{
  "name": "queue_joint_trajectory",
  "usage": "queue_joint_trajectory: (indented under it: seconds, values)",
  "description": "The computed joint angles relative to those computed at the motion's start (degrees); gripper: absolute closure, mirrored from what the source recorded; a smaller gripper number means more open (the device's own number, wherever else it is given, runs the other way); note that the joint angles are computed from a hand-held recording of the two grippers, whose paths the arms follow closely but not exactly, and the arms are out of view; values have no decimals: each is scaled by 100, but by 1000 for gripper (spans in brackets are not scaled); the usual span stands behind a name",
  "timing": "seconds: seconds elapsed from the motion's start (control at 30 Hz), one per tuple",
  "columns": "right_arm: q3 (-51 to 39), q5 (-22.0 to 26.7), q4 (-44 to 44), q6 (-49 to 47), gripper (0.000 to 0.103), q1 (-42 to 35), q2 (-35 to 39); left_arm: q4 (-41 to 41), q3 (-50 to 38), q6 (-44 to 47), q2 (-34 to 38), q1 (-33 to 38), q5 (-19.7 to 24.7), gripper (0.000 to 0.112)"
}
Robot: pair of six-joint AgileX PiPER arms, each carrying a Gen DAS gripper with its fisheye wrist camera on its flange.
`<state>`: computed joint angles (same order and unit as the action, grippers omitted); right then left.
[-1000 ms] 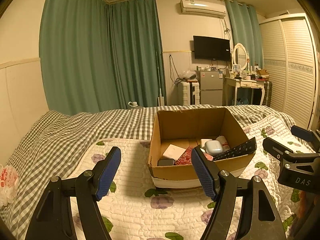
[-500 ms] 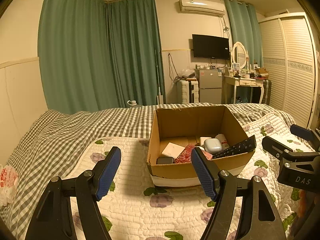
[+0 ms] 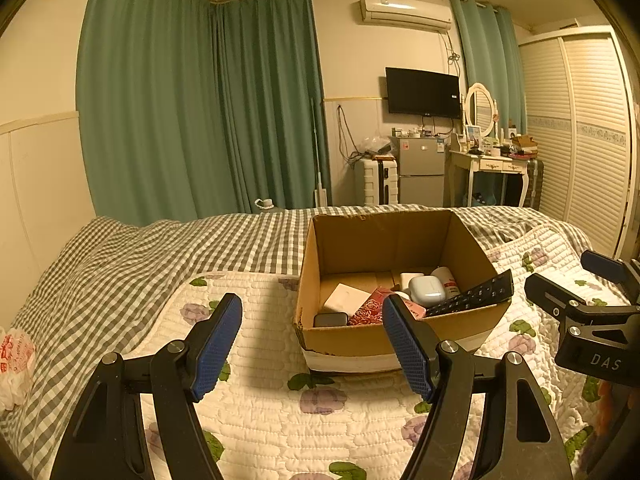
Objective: Organize rigid objects
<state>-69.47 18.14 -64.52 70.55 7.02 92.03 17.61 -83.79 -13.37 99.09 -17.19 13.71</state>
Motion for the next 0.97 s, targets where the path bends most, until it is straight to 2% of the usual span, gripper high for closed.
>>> queue_joint_trajectory:
  seconds: [0.47,0.97]
  values:
    - [24,-37,-3,23,0,-23,5,256,1,-290,-11,-47,48,37]
    - [24,-2,30,14,0,-12,30,87,6,-117,-26,-13,67,37]
